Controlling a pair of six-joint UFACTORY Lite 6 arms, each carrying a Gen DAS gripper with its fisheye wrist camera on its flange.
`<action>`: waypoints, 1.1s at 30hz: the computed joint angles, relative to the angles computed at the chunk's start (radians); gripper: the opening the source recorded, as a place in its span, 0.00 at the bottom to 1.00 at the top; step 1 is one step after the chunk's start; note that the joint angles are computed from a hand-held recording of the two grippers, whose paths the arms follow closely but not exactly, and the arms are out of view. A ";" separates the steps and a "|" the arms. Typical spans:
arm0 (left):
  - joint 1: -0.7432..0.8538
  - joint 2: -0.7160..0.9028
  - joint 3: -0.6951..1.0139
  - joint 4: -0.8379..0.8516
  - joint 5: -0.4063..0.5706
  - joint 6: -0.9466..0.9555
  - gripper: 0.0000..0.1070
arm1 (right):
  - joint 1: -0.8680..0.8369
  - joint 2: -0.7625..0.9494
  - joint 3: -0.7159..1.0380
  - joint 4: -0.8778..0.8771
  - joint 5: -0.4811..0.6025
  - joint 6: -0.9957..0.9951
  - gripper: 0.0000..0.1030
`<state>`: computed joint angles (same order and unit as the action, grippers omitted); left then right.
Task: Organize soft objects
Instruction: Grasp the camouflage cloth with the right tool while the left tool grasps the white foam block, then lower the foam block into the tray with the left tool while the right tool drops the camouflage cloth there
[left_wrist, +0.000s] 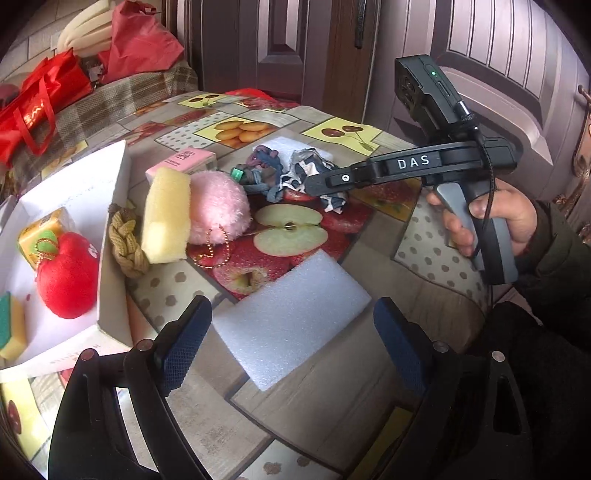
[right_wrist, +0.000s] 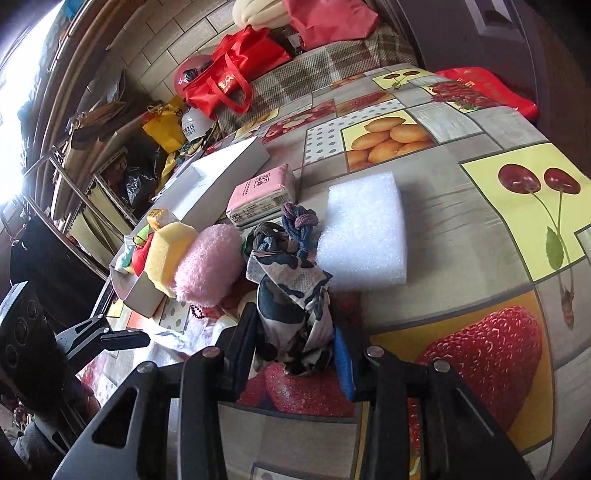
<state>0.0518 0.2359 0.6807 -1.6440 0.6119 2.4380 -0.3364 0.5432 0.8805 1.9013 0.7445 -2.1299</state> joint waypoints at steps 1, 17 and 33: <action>0.001 0.010 0.012 -0.004 -0.002 0.010 0.84 | -0.004 0.010 0.012 -0.008 0.002 0.006 0.37; -0.100 0.180 0.171 0.174 -0.051 -0.011 0.66 | 0.002 0.010 0.014 -0.007 0.004 0.000 0.37; 0.306 0.063 0.000 -0.425 0.336 0.419 0.62 | 0.213 -0.284 -0.333 0.661 0.238 -0.611 0.32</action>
